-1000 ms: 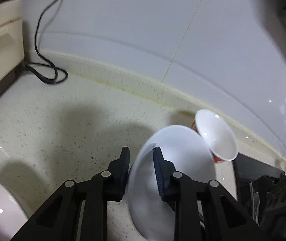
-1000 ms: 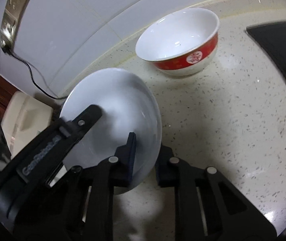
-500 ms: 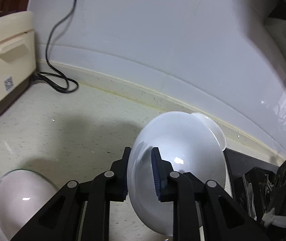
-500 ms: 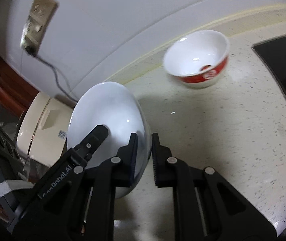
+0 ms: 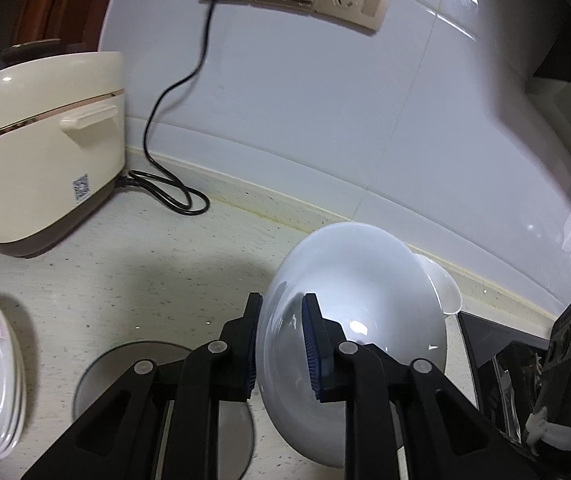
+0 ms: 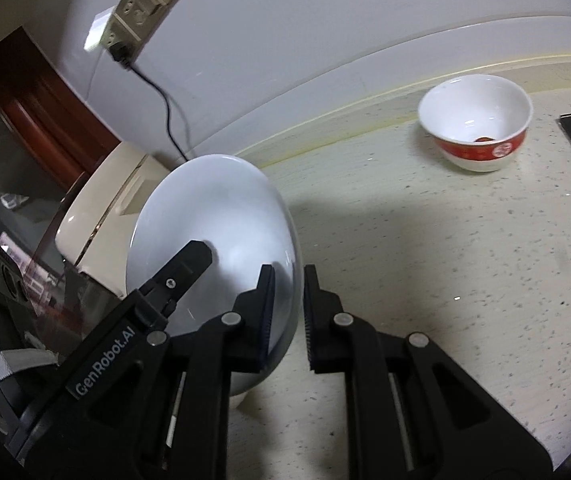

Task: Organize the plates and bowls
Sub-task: 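Lift the white bowl with both grippers and carry it toward the plate stack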

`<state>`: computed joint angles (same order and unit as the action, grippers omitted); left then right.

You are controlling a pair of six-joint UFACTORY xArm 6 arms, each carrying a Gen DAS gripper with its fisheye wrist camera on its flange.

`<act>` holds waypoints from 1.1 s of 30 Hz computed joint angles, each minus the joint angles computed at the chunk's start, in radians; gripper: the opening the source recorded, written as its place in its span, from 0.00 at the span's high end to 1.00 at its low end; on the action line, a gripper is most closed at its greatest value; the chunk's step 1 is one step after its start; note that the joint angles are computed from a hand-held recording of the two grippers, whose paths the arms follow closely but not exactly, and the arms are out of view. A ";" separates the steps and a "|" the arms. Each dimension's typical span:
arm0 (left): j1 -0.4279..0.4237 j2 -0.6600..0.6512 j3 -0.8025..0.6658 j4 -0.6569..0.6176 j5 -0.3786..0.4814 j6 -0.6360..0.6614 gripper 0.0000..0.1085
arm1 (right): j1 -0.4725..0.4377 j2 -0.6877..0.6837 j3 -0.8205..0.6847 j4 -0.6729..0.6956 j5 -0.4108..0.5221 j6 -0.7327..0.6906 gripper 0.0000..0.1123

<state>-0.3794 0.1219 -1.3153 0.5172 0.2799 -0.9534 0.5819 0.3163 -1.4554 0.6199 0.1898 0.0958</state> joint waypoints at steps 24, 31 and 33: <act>0.066 -0.178 0.227 0.021 -0.042 -0.066 0.81 | 0.067 0.001 -0.015 0.008 0.054 -0.131 0.85; 0.074 -0.228 0.287 0.027 -0.047 -0.064 0.81 | 0.077 0.007 -0.029 -0.044 0.079 -0.125 0.85; 0.073 -0.238 0.301 0.012 -0.047 -0.048 0.81 | 0.077 0.010 -0.035 -0.068 0.093 -0.111 0.85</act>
